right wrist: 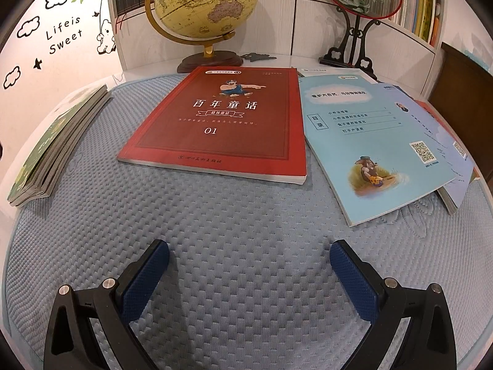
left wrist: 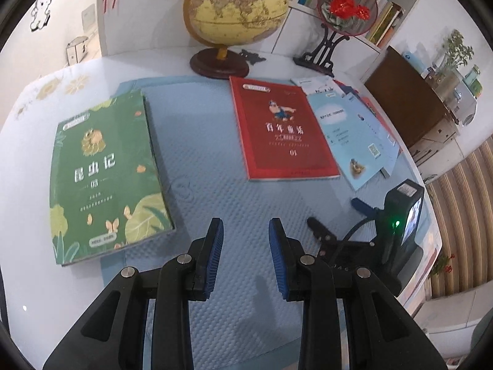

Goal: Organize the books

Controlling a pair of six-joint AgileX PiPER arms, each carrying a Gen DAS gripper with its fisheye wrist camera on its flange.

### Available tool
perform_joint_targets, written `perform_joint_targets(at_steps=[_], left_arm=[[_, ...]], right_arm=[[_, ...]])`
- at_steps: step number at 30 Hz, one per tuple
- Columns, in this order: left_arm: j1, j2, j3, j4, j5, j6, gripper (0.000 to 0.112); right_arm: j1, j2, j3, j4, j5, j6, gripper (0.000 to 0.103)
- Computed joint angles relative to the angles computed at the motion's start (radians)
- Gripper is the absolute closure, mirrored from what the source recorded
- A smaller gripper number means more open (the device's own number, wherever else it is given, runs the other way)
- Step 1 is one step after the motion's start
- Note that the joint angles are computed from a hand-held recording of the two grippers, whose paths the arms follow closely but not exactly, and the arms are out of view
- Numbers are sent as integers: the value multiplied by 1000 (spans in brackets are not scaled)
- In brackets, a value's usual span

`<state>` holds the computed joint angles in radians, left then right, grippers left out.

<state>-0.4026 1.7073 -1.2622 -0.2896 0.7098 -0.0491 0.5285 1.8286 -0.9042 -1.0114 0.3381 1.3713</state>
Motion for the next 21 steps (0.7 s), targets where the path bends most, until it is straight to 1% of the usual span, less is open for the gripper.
perform_joint_targets(at_steps=[10, 21], left_arm=[[40, -16, 29, -31, -15, 19, 85], [41, 27, -3, -52, -4, 46, 85]], right_arm=[[1, 0, 1, -1, 1, 3, 0], [2, 1, 0, -3, 2, 6, 0]])
